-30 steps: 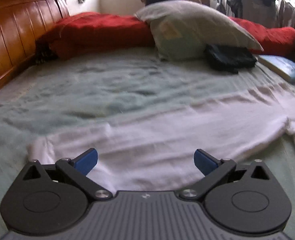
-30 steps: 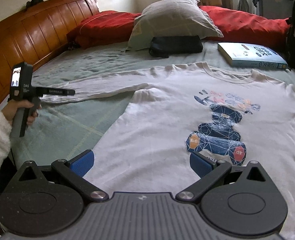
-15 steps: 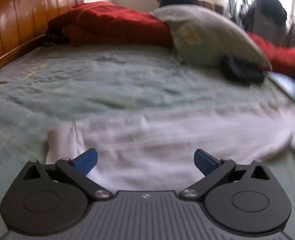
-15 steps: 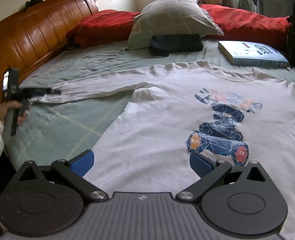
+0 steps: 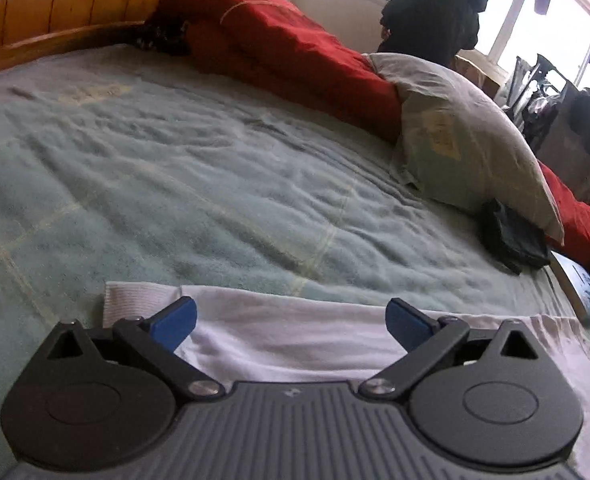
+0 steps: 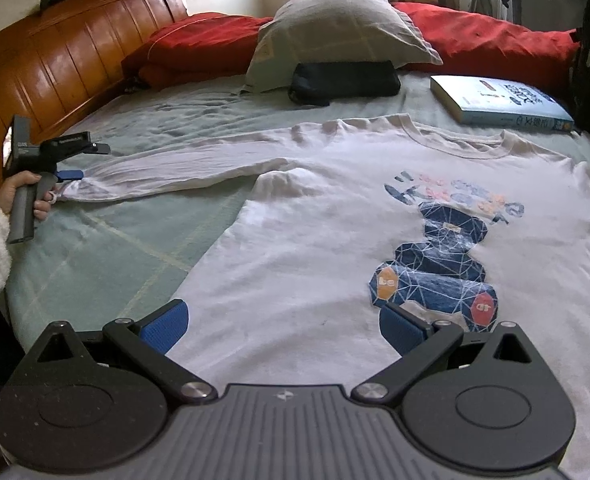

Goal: Fold clothes
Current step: 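Move the open left tool back along the sleeve toward the cuff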

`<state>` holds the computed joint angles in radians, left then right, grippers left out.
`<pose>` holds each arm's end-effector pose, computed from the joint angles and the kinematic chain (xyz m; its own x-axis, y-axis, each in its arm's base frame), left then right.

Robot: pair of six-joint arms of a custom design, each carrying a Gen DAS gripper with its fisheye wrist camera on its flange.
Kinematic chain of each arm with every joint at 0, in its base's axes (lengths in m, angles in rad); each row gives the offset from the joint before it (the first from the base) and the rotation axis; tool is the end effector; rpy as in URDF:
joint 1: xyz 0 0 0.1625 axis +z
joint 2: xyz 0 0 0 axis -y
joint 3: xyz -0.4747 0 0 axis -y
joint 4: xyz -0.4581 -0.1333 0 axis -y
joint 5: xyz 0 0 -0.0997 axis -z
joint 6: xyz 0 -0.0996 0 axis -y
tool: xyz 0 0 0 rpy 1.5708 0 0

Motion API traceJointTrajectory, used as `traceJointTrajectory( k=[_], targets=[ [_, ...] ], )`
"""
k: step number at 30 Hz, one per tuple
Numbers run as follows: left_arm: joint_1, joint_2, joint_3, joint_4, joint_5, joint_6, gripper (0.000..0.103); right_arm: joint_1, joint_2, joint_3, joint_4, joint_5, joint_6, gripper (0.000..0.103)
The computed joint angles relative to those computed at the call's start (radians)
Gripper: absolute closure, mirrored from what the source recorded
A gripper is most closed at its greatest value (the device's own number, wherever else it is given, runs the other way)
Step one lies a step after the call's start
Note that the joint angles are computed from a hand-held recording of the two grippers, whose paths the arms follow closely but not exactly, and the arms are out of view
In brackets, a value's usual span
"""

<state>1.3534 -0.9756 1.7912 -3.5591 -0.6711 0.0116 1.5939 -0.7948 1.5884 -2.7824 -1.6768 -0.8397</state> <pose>0.0605 -0.7056 0.2899 -0.7619 -0.5664 -0.3143 0.0925 0.3851 -0.9182 0.1409 -0.7820 0.1247 -0.6487 -0.6668 0.3668 -0.7549 0.6249 -0.1991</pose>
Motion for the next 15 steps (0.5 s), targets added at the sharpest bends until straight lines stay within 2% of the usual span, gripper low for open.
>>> traceJointTrajectory(
  k=[3,5,6,8,12,13,15],
  targets=[
    [-0.002,-0.033,0.035,0.069,-0.107,-0.007,0.002,0.003,-0.002,0.006,0.002,0.0,-0.014,0.0],
    [0.001,-0.043,0.05,0.114,-0.119,-0.038,0.002,0.005,-0.004,0.011,0.0,-0.001,-0.029,0.0],
    [0.0,-0.044,0.056,0.129,-0.1,-0.053,0.002,0.005,-0.005,0.014,-0.007,-0.002,-0.033,0.0],
    [-0.008,-0.037,0.064,0.125,-0.005,-0.07,0.002,0.005,-0.007,0.016,-0.013,-0.002,-0.034,0.0],
    [-0.045,-0.02,0.062,0.084,0.075,-0.014,0.002,0.002,-0.005,0.011,-0.016,0.001,-0.015,0.0],
    [-0.056,-0.01,0.055,0.076,0.084,0.022,0.002,0.002,-0.004,0.01,-0.016,0.001,-0.01,0.0],
    [-0.061,0.004,0.045,0.066,0.041,0.094,0.002,0.003,-0.004,0.012,-0.014,0.0,-0.008,0.0]
  ],
)
